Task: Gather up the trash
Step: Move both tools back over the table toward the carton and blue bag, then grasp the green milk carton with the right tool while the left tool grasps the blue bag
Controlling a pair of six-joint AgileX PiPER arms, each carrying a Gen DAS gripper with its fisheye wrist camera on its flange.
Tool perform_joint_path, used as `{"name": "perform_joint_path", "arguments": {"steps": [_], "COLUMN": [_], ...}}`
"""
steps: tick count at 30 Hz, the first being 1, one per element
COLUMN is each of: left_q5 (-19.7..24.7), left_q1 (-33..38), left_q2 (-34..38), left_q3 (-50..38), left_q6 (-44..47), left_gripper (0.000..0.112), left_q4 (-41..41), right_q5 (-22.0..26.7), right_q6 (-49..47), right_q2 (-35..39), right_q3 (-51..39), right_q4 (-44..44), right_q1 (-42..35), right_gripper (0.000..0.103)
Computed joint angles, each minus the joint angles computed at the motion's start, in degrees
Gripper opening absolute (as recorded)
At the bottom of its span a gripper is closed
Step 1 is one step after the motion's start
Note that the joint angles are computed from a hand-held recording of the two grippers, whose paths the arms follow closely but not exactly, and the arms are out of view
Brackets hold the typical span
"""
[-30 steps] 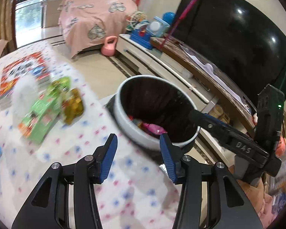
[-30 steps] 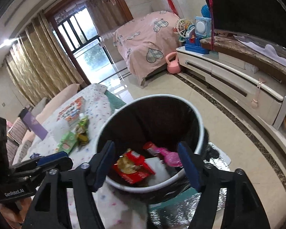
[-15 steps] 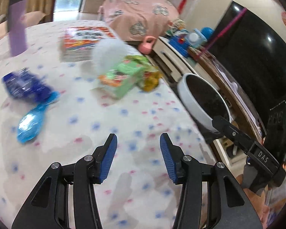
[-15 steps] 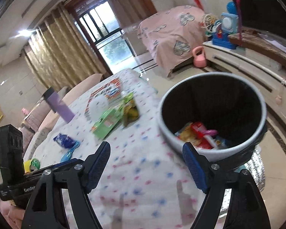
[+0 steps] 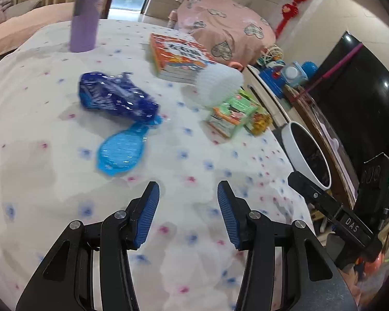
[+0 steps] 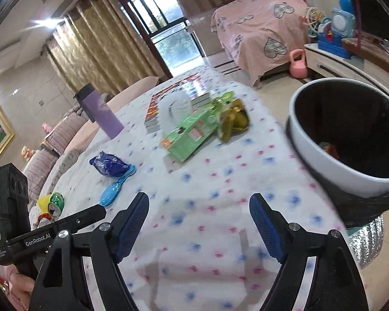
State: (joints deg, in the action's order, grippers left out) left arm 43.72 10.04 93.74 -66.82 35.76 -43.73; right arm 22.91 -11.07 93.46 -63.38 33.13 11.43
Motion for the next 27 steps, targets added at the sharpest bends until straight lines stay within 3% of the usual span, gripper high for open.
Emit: {"name": "perform_joint_path", "arguments": {"steps": [4,11,17,27], "left_q5": [0.7,2.0,3.0,7.4], "left_q1": [2.1,3.9,3.6,3.3], "left_q2": [1.3,4.8,9.4,21.8], "left_q3": [-1.3,-5.9,-13.2,-29.9], "left_q6": [-0.3,-3.5,-7.4,-18.3], "left_gripper": [0.047,0.065,0.068,0.070], "left_q4": [0.1,0.8,2.1,5.4], "right_q5": [0.5,2.2,3.2,6.1], "right_q6": [1.3,1.5,2.3,-0.2], "right_q2": [2.4,7.8,12.5,21.9], "right_q3": [-2.6,-8.4,-14.5,-23.4], "right_q4": [-0.9,0.5,1.5,13.0], "right_q1": [1.5,2.4,2.1,-1.6], "right_gripper": [0.082,0.082,0.082,0.081]}}
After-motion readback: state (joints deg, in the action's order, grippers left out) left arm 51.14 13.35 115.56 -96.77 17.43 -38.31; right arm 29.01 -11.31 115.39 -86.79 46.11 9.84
